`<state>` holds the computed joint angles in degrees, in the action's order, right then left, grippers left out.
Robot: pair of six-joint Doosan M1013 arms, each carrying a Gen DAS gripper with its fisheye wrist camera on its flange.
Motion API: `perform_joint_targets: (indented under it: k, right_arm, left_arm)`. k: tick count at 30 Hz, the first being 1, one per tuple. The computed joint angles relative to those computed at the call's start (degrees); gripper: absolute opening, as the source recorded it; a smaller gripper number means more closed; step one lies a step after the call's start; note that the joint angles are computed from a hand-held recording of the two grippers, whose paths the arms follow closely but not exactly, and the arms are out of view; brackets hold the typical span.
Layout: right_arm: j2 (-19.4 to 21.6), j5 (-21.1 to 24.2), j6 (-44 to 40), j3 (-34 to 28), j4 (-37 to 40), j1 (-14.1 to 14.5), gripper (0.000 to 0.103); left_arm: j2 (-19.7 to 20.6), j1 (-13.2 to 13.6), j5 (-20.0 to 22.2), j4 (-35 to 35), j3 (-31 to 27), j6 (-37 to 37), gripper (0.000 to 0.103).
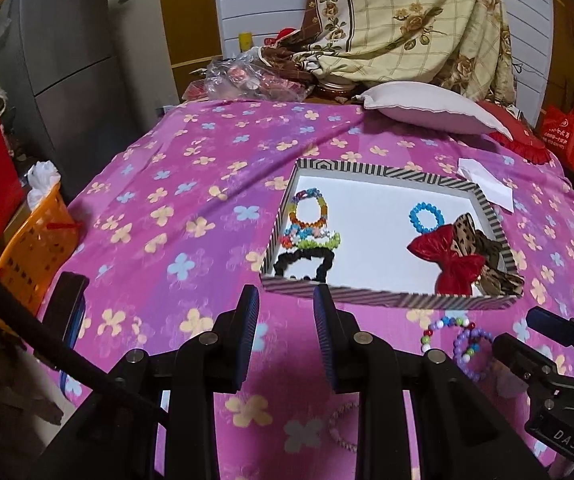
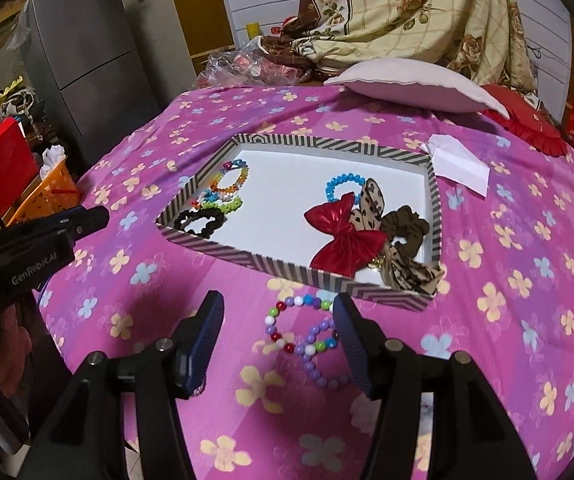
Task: Organize jewelry
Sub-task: 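Move both open tools back from the tray to the remaining bracelets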
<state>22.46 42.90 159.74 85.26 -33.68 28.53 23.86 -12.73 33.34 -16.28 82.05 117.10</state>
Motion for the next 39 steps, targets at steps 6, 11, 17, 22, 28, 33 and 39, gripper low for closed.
perform_joint_targets:
  k: [6,11,17,22,28,33,39]
  right_arm:
    - [-0.22,0.89,0.76,0.41,-0.47,0.95,0.060]
    - [-0.54,1.74,1.89,0.73,-1.72,1.76,0.061]
    - [-0.95,2.07,2.53,1.27,-2.30,2.49,0.061]
    - [-1.21,2.46,2.56,1.53,-2.61,3.00,0.061]
    - [-1.45,2.43,2.73,1.93,-2.53,3.26,0.061]
    - [-1.35,2.51,2.03,1.94,-2.06,3.49,0.061]
    - [-1.38,2.50,2.32,2.17,-2.01,3.65,0.061]
  left_arm:
    - [-1.39,0.45,-1.31,-0.57,2.18,0.82,0.046]
    - [-2.15,0.84,-1.71,-0.84,3.50,1.09,0.046]
    - [-3.01,1.17,-1.84,-1.49,5.07,1.85,0.046]
    - [-3.60,1.27,-2.07,-1.84,6.07,2.38,0.046]
    - [-4.19,1.39,-2.33,-2.18,7.28,2.84,0.046]
    - [-4.37,1.37,-2.29,-1.73,7.74,2.74,0.046]
    - [-4.36,1.42,-1.89,-1.71,7.98,2.64,0.046]
